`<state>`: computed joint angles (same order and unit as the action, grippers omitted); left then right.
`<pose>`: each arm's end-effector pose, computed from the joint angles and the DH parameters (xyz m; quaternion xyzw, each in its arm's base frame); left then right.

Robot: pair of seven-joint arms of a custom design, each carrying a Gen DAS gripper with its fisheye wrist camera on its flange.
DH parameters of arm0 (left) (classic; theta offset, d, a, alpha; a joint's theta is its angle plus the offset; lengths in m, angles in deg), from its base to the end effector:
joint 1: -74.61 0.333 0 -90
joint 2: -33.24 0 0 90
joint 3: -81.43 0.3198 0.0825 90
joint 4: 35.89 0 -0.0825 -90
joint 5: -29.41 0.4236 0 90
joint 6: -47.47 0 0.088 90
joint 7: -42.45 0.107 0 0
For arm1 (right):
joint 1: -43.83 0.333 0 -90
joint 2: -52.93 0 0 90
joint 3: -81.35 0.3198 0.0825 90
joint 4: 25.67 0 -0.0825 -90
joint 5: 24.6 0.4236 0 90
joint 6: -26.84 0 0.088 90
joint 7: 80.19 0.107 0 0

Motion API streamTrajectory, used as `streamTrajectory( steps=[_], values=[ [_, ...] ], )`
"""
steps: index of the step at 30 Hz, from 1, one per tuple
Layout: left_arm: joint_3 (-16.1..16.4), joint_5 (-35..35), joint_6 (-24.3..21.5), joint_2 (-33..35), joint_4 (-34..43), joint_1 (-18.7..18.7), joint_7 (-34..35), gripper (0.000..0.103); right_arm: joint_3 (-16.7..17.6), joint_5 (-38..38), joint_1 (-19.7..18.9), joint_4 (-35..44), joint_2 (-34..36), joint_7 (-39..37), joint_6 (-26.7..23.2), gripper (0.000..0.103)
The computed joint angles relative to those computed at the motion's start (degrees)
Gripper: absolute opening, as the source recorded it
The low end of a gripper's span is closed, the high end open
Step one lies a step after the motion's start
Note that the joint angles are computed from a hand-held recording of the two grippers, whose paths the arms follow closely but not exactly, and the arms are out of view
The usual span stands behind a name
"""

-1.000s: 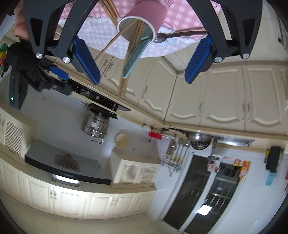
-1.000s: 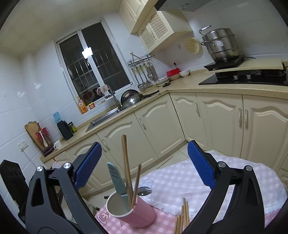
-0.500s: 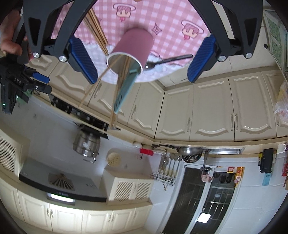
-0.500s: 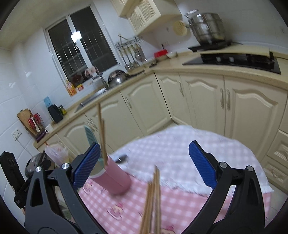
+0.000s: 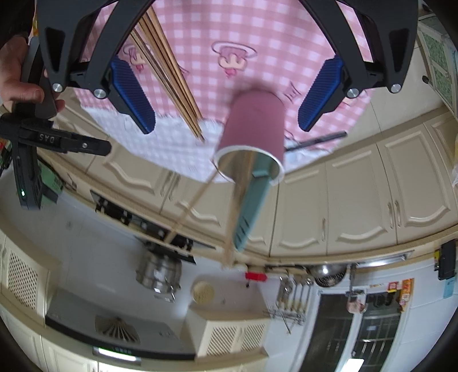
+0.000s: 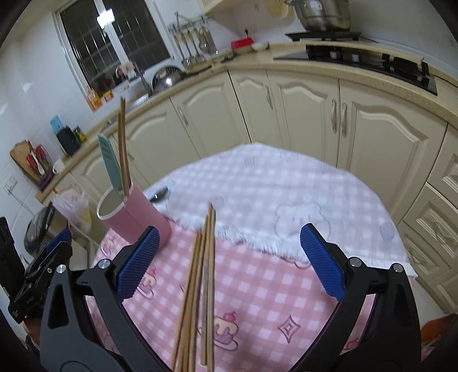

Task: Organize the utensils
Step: 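Withdraw both grippers from the cup back over the loose chopsticks, then grasp a chopstick with the left gripper while the right gripper grasps another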

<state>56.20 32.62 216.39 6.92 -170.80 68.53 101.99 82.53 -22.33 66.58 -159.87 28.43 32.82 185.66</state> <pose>0.4173 -0.2936 0.5978 -0.5747 0.6541 -0.4377 0.2242 0.4641 0.2055 0.5895 -0.6391 0.6471 -0.1433 0.3902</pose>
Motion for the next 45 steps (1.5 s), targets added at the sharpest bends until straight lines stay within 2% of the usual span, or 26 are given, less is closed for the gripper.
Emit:
streamTrajectory(
  steps=[7,12,24,27,34,36,40,45],
  values=[
    [-1.1,2.1,-8.0,3.7,3.3,-1.3,-2.1,0.098,-0.5,1.1,0.9,-0.3,0.3,-3.0,-4.2,0.097],
    [0.1,4.1,-14.6,7.7,6.5,-4.1,-3.3,0.098,-0.2,1.5,0.6,-0.6,0.4,-4.4,-6.5,0.097],
    [3.1,11.2,-26.4,16.9,13.8,-10.1,-6.5,0.098,-0.6,3.2,0.0,-2.1,-0.2,-6.7,-9.2,0.097],
    [4.1,12.3,-28.1,18.3,14.6,-11.3,-7.2,0.097,-0.6,3.1,0.0,-2.1,0.1,-7.7,-10.0,0.097],
    [5.4,14.6,-28.6,20.9,17.0,-13.0,-8.3,0.097,0.4,2.2,-0.5,-1.1,1.5,-8.7,-11.7,0.097],
    [6.0,14.3,-27.8,21.2,17.0,-13.3,-8.0,0.091,1.1,1.0,-0.8,-0.5,2.2,-8.6,-12.5,0.097],
    [6.6,13.0,-26.1,21.5,17.4,-13.9,-5.0,0.065,2.1,-0.8,-0.9,1.6,4.5,-8.8,-14.0,0.097],
    [7.2,9.3,-24.4,20.3,16.0,-14.0,-1.5,0.050,3.2,-2.6,-0.9,4.1,7.2,-8.8,-14.7,0.097]
  ],
)
